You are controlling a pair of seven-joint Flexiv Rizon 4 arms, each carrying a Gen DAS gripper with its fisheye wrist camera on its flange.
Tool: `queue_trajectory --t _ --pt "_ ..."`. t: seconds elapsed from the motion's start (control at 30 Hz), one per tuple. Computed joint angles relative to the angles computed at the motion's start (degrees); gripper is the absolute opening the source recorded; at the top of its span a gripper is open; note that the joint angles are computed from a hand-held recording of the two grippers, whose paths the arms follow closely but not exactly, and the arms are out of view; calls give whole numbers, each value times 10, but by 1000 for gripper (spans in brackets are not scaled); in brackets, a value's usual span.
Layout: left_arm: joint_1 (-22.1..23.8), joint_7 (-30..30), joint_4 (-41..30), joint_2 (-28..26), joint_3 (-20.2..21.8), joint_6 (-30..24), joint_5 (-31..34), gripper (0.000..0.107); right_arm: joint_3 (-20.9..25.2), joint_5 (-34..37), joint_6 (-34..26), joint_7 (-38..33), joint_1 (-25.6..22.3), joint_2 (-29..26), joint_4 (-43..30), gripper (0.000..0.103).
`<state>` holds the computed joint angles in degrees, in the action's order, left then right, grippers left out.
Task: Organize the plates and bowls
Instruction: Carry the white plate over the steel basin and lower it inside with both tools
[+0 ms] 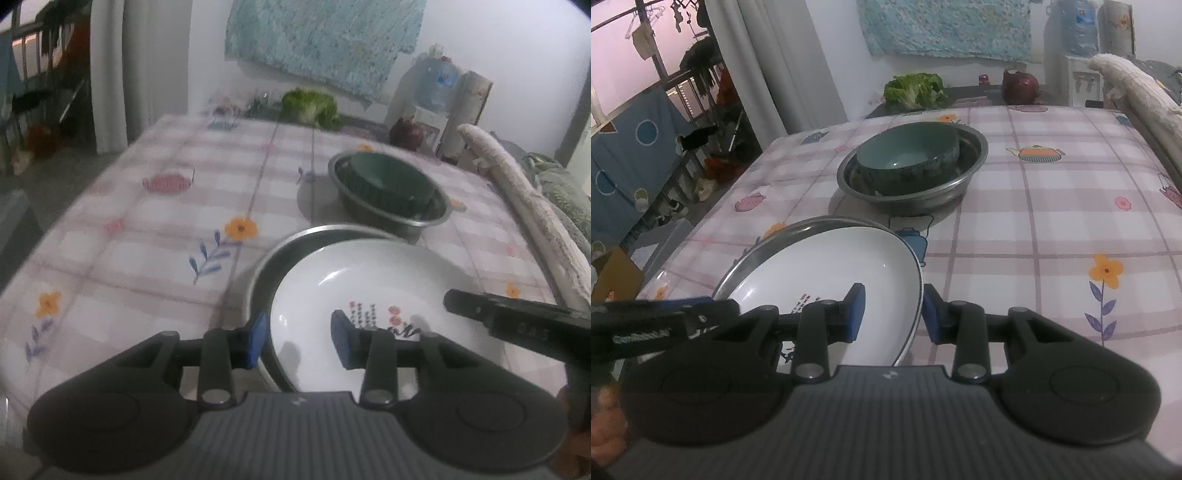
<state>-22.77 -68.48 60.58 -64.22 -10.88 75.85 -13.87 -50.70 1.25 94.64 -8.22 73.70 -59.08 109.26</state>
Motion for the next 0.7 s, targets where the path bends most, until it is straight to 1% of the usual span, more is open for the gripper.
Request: queue_trajectory --t 0.07,0.13,0.17,0.23,0.3,0.33,0.37,0.4,0.47,0.53,0.63,0.67,0.7 --pt "2 3 6 4 -4 13 1 46 -3 2 3 0 2 -1 2 33" --pt "-7 -7 -4 1 13 18 5 48 -5 5 5 1 2 -3 2 33" --pt "-15 -18 -14 -3 29 14 7 49 -4 7 7 0 1 -3 1 33" --pt "-25 -41 -36 -12 52 0 12 49 -2 11 9 1 0 -3 2 34" --pt "-33 -64 -63 -25 73 -17 20 55 0 15 13 1 0 -2 2 34" --pt "-37 -73 -79 -33 83 -26 26 56 1 17 15 1 -1 -2 3 35" --pt "-39 -81 -96 -42 90 -36 32 57 4 19 17 1 -3 -1 2 39" --pt "-43 -94 -118 -53 101 -52 37 57 8 22 21 2 -6 -2 1 41" --pt "-40 -104 -159 -75 99 -84 43 58 21 31 30 5 -18 -2 -5 44" --pt "-38 -119 -204 -96 99 -134 45 58 41 38 40 7 -38 -1 -15 45" --pt "-24 -112 -246 -117 64 -196 29 52 81 46 57 4 -75 2 -33 45" --pt "-20 -107 -247 -119 52 -205 23 51 92 48 62 1 -85 3 -39 42" --pt "-21 -109 -242 -117 52 -203 24 51 100 50 65 -2 -92 2 -43 40"
